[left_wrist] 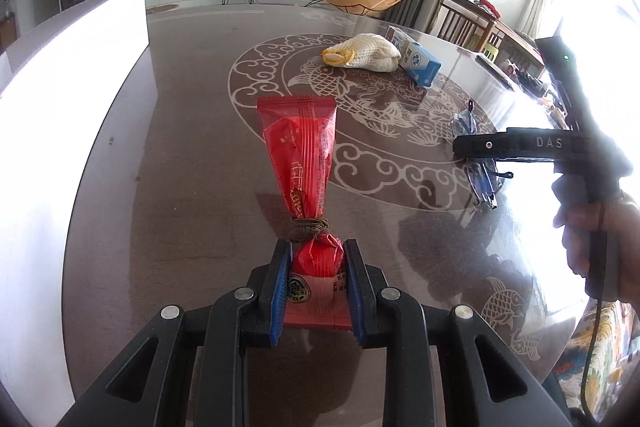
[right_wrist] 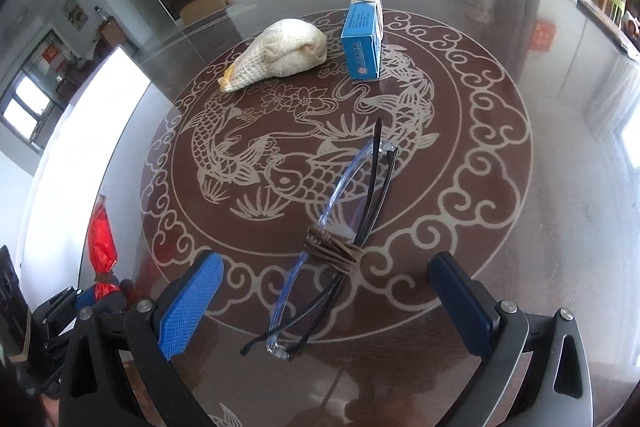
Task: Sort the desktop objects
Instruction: 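Carry the red packet and glasses over the white bin and open both tools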
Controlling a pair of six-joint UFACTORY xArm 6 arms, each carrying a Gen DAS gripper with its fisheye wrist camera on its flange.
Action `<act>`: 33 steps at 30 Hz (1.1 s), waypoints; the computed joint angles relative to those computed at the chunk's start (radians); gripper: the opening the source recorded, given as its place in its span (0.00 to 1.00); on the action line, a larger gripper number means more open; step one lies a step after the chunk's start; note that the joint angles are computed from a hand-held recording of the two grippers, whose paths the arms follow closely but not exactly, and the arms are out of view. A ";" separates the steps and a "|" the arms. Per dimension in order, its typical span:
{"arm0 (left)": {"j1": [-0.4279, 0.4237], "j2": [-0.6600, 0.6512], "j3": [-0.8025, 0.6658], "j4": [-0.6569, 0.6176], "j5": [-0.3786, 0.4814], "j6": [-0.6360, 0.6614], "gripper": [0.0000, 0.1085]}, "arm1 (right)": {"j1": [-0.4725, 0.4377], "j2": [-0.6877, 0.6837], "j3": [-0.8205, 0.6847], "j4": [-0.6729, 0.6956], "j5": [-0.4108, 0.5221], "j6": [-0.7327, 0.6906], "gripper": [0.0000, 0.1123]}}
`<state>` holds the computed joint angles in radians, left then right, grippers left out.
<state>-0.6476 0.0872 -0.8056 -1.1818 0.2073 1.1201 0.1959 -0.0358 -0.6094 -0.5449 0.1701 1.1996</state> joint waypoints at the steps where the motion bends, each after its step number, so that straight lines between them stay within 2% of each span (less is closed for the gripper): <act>1: -0.004 -0.010 0.007 -0.004 -0.006 0.004 0.24 | 0.020 0.027 -0.046 0.019 0.065 -0.035 0.92; 2: -0.006 -0.021 0.014 -0.018 -0.009 0.017 0.24 | 0.040 0.054 -0.091 0.053 0.132 -0.103 0.89; 3: -0.003 -0.040 0.026 -0.042 -0.007 0.040 0.24 | 0.059 0.071 -0.128 0.044 0.194 -0.134 0.77; 4: 0.000 -0.056 0.035 -0.069 -0.004 0.064 0.24 | 0.079 0.078 -0.154 0.009 0.255 -0.132 0.69; 5: 0.003 -0.071 0.043 -0.094 -0.001 0.084 0.24 | 0.090 0.073 -0.158 -0.008 0.274 -0.139 0.55; 6: 0.007 -0.085 0.051 -0.113 0.003 0.096 0.24 | 0.090 0.063 -0.150 -0.001 0.273 -0.151 0.35; 7: 0.013 -0.102 0.058 -0.130 0.012 0.102 0.24 | 0.089 0.049 -0.140 0.012 0.275 -0.161 0.27; 9: 0.025 -0.143 0.076 -0.168 0.038 0.120 0.24 | 0.071 0.014 -0.094 0.059 0.217 -0.196 0.25; 11: 0.034 -0.190 0.098 -0.196 0.052 0.137 0.23 | 0.066 -0.027 -0.062 0.017 0.199 -0.152 0.25; 14: 0.061 -0.272 0.133 -0.198 0.087 0.125 0.24 | 0.065 -0.086 -0.016 0.037 0.129 -0.148 0.25; 19: 0.186 -0.433 0.192 -0.129 0.187 0.069 0.24 | 0.127 -0.137 -0.061 0.064 0.075 -0.150 0.25; 22: 0.318 -0.492 0.198 -0.070 0.244 0.036 0.24 | 0.203 -0.085 -0.189 0.069 0.061 -0.186 0.25; 25: 0.461 -0.485 0.167 -0.017 0.265 0.008 0.24 | 0.288 0.045 -0.379 0.173 0.029 -0.312 0.25; 28: 0.574 -0.412 0.108 0.072 0.229 -0.046 0.24 | 0.381 0.231 -0.619 0.353 0.014 -0.513 0.25; 30: 0.647 -0.346 0.063 0.117 0.232 -0.068 0.24 | 0.434 0.352 -0.786 0.445 0.041 -0.626 0.25; 33: 0.694 -0.235 0.002 0.235 0.209 -0.155 0.24 | 0.492 0.535 -1.033 0.535 0.122 -0.748 0.25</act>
